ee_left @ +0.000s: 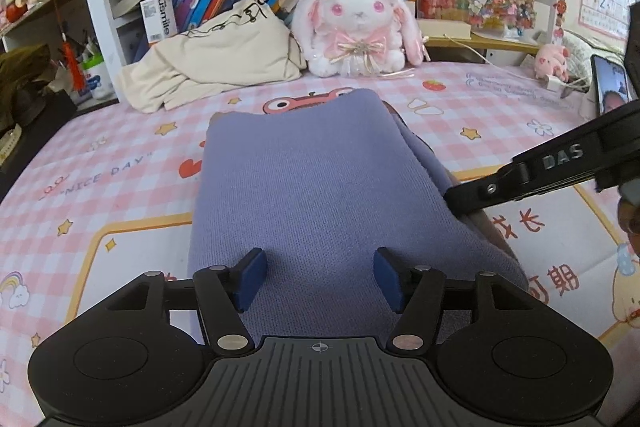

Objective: Fold clothes

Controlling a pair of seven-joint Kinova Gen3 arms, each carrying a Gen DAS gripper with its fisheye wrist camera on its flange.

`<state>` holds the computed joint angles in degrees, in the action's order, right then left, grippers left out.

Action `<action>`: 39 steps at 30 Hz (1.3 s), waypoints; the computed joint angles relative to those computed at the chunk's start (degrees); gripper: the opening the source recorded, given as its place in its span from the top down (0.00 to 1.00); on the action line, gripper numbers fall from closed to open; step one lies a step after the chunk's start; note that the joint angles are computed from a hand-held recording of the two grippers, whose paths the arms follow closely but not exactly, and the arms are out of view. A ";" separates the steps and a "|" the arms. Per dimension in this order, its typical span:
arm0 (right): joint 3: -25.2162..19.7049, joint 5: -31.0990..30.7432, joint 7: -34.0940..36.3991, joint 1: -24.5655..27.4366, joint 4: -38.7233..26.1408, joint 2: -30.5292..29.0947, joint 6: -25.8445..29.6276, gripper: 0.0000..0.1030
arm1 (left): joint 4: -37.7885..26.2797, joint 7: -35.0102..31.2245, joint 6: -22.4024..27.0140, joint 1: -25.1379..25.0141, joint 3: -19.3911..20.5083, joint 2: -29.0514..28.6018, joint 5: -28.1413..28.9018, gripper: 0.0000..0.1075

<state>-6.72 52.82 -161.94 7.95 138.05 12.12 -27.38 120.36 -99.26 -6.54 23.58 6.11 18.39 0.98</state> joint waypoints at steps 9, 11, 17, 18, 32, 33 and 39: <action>0.90 -2.09 0.12 -1.86 1.20 -4.20 3.15 0.43 | 2.54 0.94 -5.15 0.61 -2.78 -3.45 7.61 0.32; 1.11 -2.29 -0.28 -2.28 1.46 -4.76 3.95 0.38 | 1.36 1.95 -3.24 -0.51 -2.78 -3.47 7.73 0.30; -0.25 -9.50 3.59 -3.00 2.38 -6.53 7.18 0.25 | -3.00 -4.71 3.44 -14.17 8.85 -1.04 13.31 0.27; -1.12 -11.83 4.79 -2.76 2.39 -6.64 7.93 0.25 | -4.02 -4.31 5.03 -16.83 11.22 -0.31 12.17 0.27; 4.46 -44.46 14.50 -18.34 -1.17 -3.23 15.70 0.22 | -19.48 -7.07 26.87 -47.65 41.76 18.32 7.36 0.27; 4.85 -46.79 15.22 -19.21 -1.20 -3.03 15.66 0.22 | -20.52 -8.73 28.33 -48.37 42.26 19.63 8.77 0.27; 1.28 -58.42 18.57 -18.70 -0.60 -1.49 12.44 0.23 | -28.06 -13.34 38.25 -48.85 41.88 26.23 13.99 0.27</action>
